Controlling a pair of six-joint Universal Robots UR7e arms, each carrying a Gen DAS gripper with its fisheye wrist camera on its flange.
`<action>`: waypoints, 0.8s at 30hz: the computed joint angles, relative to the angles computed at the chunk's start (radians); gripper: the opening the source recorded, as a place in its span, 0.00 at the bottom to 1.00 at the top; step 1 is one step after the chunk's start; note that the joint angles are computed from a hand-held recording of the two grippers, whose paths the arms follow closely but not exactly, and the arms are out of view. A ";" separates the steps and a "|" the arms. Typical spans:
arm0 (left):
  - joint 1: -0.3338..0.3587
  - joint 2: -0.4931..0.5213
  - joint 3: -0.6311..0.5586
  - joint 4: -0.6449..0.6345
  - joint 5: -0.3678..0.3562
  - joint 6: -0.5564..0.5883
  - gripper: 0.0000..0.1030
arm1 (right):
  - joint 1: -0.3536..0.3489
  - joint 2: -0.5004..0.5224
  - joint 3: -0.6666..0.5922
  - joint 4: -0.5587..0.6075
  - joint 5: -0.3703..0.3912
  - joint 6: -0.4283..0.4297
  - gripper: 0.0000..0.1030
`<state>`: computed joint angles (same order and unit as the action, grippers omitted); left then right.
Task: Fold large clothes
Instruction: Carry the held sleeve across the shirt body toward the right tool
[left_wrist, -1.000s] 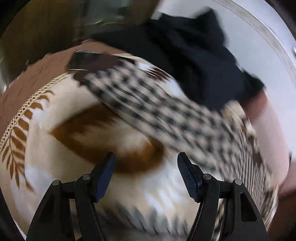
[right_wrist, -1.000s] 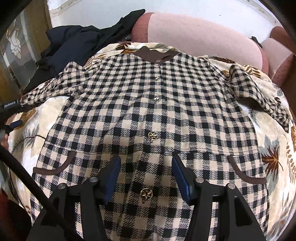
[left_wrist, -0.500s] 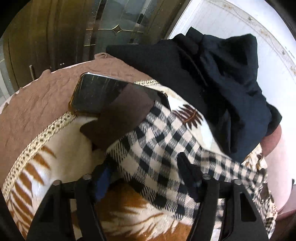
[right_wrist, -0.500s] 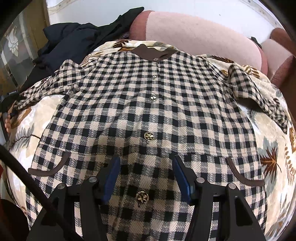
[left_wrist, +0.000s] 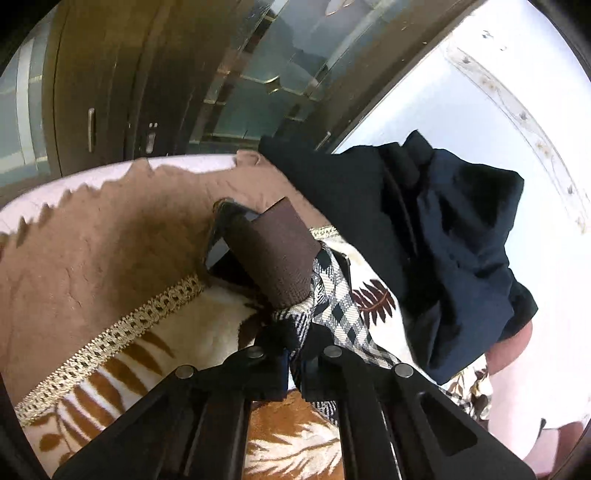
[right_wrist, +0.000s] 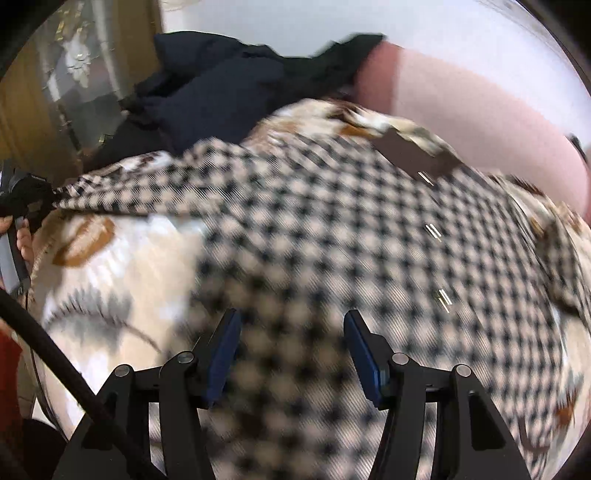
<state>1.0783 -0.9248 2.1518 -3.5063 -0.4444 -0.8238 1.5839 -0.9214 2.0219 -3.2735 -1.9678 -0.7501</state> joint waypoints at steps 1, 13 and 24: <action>-0.007 -0.003 -0.002 0.021 0.019 0.005 0.03 | 0.014 0.032 -0.039 0.020 0.009 -0.004 0.61; -0.073 0.041 -0.049 0.006 0.116 0.105 0.03 | 0.045 0.299 -0.409 0.320 -0.011 0.139 0.38; -0.125 0.139 -0.153 -0.011 0.071 0.195 0.03 | 0.010 0.178 -0.312 0.297 0.051 0.130 0.42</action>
<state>0.9531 -0.7855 1.9989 -3.5174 -0.3737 -0.6287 1.5943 -0.7433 1.7094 -2.9763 -1.9170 -0.6202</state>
